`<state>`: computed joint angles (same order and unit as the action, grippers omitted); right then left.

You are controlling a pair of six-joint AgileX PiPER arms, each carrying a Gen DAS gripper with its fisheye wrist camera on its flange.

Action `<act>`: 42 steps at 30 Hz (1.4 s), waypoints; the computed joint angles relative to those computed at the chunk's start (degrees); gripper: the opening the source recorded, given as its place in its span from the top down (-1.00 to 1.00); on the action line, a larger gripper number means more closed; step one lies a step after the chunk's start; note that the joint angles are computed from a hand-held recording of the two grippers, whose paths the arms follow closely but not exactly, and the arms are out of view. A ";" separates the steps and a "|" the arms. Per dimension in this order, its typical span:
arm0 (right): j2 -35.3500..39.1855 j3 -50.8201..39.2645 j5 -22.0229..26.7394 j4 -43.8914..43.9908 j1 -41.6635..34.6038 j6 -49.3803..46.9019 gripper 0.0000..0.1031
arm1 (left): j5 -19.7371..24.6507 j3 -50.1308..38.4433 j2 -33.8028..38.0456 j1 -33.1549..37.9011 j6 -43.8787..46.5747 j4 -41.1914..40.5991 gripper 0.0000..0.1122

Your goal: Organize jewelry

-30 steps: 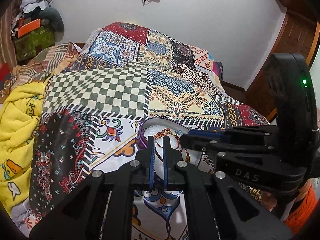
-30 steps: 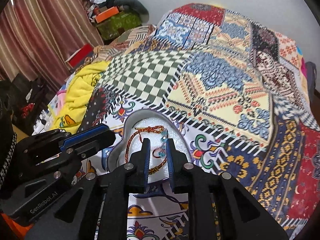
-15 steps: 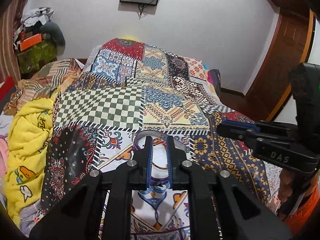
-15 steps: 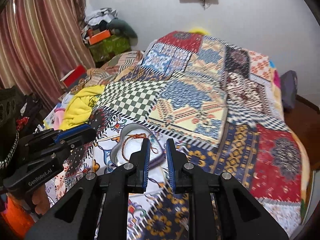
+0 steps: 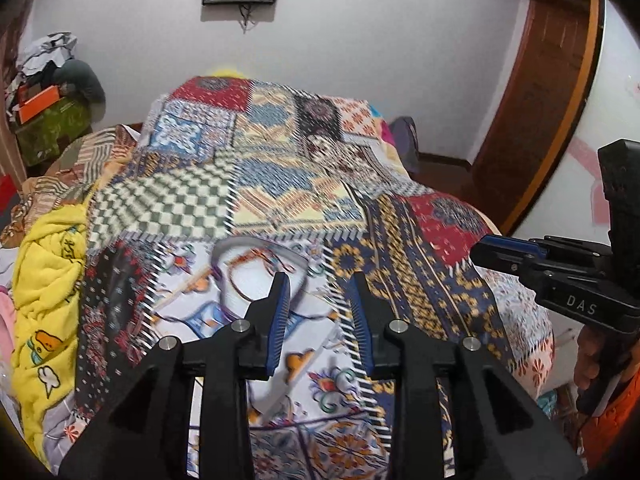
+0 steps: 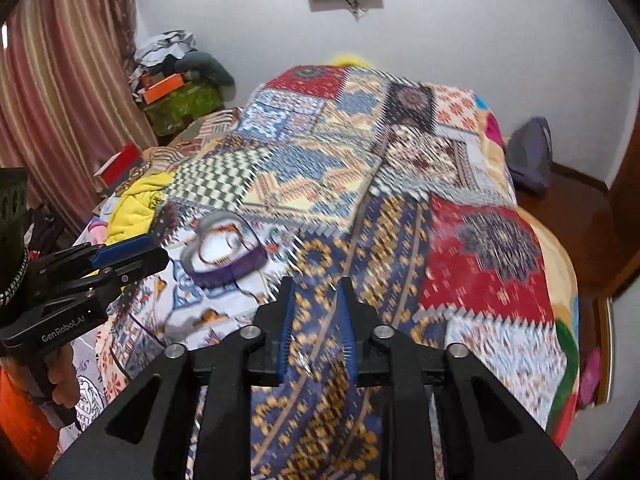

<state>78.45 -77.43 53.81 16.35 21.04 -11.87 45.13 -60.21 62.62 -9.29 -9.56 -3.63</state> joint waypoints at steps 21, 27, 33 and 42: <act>-5.02 12.69 -0.23 4.71 -7.32 -6.03 0.45 | -4.38 3.41 14.38 -15.44 -4.17 -2.09 0.47; -4.93 13.26 -0.23 4.29 -7.39 -6.57 0.45 | -6.58 2.04 18.82 -15.86 -4.96 -1.19 0.53; -4.01 13.16 -0.40 4.80 -7.24 -6.45 0.45 | -8.33 1.73 20.23 -16.26 -4.63 -1.29 0.66; -3.84 13.12 -0.44 3.47 -5.35 -4.38 0.45 | -8.54 1.49 20.43 -13.53 2.48 -8.19 0.81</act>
<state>74.60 -64.31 53.37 19.83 15.69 -16.25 36.59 -58.72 83.05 -22.82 -7.08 -11.82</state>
